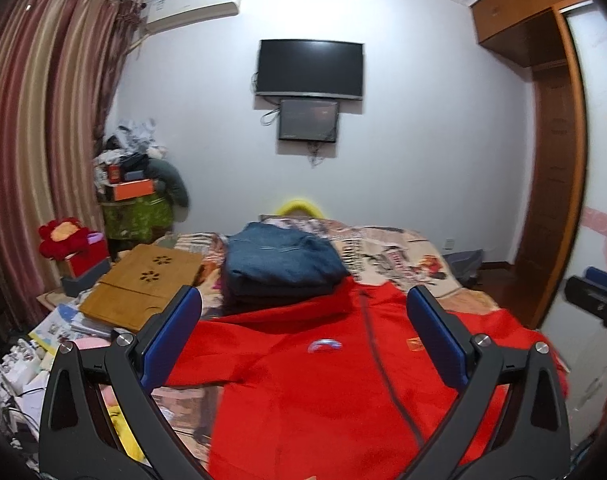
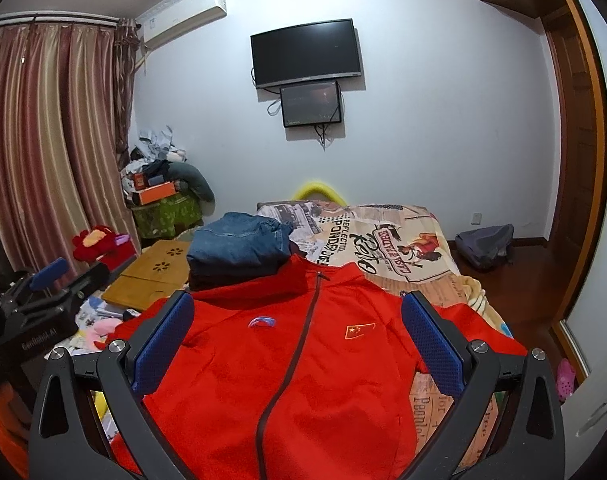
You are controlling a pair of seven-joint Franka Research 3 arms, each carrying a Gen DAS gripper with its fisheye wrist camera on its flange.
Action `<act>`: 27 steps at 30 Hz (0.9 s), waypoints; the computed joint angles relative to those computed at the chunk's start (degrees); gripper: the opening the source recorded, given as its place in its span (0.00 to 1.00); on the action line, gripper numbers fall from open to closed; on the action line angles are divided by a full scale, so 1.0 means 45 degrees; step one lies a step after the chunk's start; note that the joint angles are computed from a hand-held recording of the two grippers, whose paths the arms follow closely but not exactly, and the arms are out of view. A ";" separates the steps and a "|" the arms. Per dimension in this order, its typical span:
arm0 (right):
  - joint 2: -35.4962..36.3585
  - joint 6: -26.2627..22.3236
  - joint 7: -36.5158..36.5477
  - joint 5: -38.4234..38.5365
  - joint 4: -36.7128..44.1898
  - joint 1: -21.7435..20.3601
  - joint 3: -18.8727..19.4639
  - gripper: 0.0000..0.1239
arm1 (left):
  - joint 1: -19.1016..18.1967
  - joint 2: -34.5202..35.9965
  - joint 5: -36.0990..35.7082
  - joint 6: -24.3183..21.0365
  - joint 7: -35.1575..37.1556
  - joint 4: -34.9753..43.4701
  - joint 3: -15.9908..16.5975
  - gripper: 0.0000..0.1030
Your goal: Fold large clothes
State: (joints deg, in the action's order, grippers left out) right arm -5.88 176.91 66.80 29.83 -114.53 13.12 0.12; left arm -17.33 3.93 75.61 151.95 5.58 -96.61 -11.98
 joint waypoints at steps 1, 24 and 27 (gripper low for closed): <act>0.0097 -0.0035 0.0234 -0.0241 0.0081 -0.0107 0.0058 0.83 | 0.0029 0.0171 -0.0131 -0.0140 0.0180 0.0181 0.0028 1.00; 0.6232 -0.4782 0.4145 -0.5879 0.7659 -0.0596 -0.0786 0.83 | 0.2595 0.3811 -0.8040 -0.1348 0.4923 0.1294 0.1788 1.00; 0.7001 -0.5792 0.4404 -0.6125 0.8668 -0.0558 -0.0955 0.83 | 0.3661 0.4141 -1.0938 -0.0418 0.6259 0.0614 0.1272 0.93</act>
State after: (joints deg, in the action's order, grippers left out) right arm 25.62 150.85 86.62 2.27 -75.52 10.61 -4.17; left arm -0.86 22.57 26.38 150.07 33.74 -93.84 -6.26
